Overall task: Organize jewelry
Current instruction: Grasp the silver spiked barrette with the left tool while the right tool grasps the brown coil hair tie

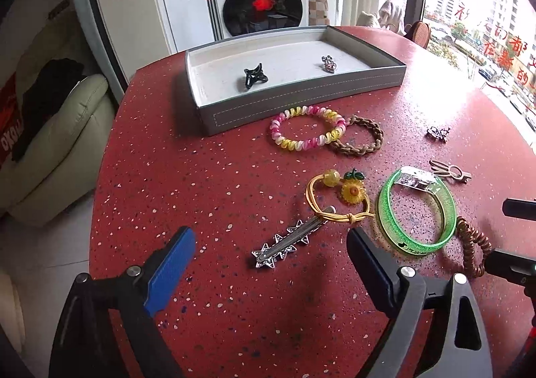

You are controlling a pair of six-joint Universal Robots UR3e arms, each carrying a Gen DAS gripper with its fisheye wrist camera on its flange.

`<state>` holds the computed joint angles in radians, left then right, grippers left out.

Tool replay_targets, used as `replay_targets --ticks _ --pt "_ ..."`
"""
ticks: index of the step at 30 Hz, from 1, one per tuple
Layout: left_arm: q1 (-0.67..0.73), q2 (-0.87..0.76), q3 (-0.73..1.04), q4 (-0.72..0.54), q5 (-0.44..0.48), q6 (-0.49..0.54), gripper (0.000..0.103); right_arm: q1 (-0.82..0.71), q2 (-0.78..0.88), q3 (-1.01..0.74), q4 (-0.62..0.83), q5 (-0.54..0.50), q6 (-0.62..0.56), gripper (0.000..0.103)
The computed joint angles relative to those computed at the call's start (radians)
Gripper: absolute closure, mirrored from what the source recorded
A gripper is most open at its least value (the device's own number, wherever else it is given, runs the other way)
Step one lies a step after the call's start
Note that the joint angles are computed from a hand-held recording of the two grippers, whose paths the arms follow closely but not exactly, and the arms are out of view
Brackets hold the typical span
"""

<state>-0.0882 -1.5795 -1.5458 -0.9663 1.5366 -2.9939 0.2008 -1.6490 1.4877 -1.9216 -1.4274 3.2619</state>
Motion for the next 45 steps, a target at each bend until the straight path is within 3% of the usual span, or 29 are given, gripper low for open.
replay_targets --ticks 3,5,8,13,21,27,32,33,35,45 --pt "-0.019 -0.019 0.005 0.019 0.005 0.036 0.0 0.034 0.04 -0.03 0.005 -0.026 0.013 0.019" --pt "-0.022 -0.035 0.021 0.009 -0.001 0.049 0.009 0.051 0.06 -0.042 0.008 -0.032 0.019 0.023" --pt "-0.016 -0.052 0.038 -0.016 -0.018 0.049 0.01 0.084 0.089 -0.063 0.01 -0.062 0.021 0.028" --pt "0.008 -0.037 0.031 -0.042 -0.082 0.059 0.023 0.122 0.115 -0.088 0.016 -0.113 0.023 0.034" --pt "-0.003 -0.015 0.029 -0.079 -0.115 0.091 0.063 0.144 0.132 -0.114 0.035 -0.161 0.017 0.058" --pt "-0.004 0.022 -0.006 -0.076 -0.103 0.082 0.063 0.115 0.101 -0.087 0.035 -0.136 0.016 0.077" --pt "0.027 0.07 -0.032 -0.096 -0.126 0.075 0.065 0.082 0.077 -0.064 0.032 -0.095 0.015 0.078" --pt "0.035 0.083 -0.036 -0.106 -0.135 0.076 0.076 0.074 0.076 -0.062 0.03 -0.083 0.015 0.078" --pt "0.055 0.102 -0.039 -0.125 -0.159 0.073 0.083 0.055 0.061 -0.051 0.027 -0.06 0.012 0.078" --pt "0.084 0.144 -0.048 -0.144 -0.188 0.047 0.083 0.023 0.041 -0.064 0.027 -0.027 -0.008 0.078"
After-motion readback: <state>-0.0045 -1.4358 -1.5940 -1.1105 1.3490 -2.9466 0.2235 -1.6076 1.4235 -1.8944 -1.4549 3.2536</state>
